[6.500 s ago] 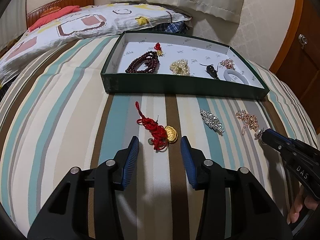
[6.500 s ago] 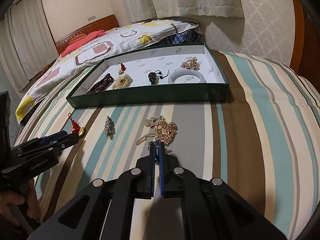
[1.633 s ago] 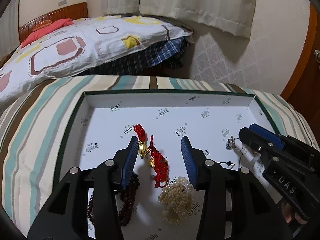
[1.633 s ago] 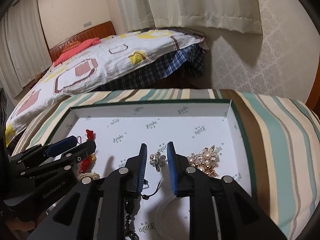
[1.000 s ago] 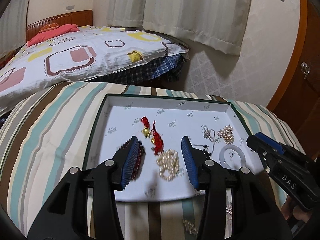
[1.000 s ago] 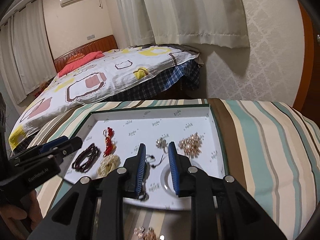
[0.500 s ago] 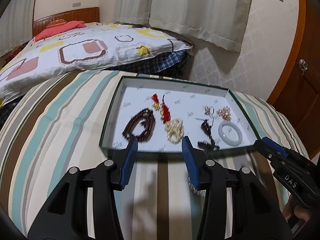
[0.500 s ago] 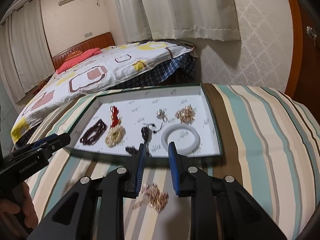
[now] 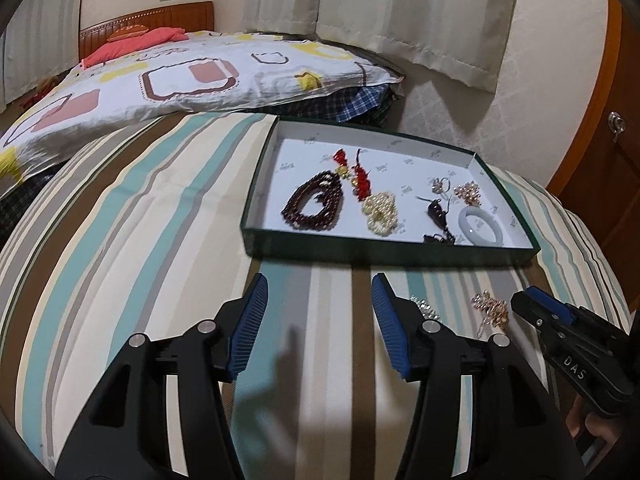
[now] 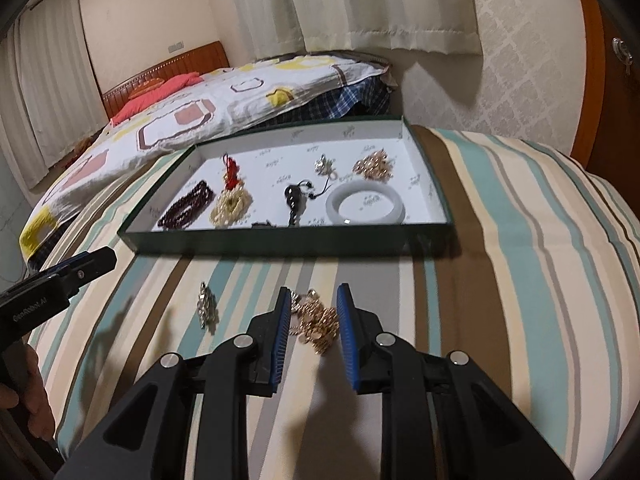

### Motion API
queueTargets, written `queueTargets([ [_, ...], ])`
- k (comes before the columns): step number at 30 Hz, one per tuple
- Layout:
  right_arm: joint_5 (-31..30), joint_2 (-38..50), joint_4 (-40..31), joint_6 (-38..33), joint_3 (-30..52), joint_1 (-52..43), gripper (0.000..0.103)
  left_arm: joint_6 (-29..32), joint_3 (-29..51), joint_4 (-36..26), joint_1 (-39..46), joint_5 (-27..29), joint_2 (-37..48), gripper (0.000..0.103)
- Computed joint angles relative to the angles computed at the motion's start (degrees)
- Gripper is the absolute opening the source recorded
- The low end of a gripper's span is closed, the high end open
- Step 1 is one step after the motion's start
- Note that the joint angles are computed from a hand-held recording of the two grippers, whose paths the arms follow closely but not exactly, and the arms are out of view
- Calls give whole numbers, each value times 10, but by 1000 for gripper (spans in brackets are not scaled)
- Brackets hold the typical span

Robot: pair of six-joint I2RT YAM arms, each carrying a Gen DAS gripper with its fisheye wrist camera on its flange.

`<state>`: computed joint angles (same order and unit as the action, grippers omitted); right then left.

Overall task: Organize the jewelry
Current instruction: 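Grasp the gold chain necklace with the right tool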

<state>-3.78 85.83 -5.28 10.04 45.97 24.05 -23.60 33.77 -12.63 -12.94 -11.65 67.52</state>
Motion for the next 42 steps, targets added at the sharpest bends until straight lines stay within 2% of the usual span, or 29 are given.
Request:
queueTargets([
  [2,0,4,0,0,0,4,25,0,-7,-2,6,3,-7,53],
  [5,5,12,0,-1,3,6,38,1,-14,-6,14,6,-13,53],
  [15,9,50,-23,-5,31,9,43,-4,-21,0,17,16,-5,53],
  [22,10,67,-42,-11,49,12,44,-7,-21,5,9,17,5,53],
  [25,19,67,-45,-17,50,15,38,-10,-19,6,2,15,10,53],
  [27,20,64,-46,-20,48,13,24,-11,-18,8,-2,15,14,53],
  [29,11,62,-45,-19,45,6,18,-13,-18,9,-6,15,16,53],
  [42,4,28,-24,-23,15,-17,15,-26,0,13,-51,5,46,53],
])
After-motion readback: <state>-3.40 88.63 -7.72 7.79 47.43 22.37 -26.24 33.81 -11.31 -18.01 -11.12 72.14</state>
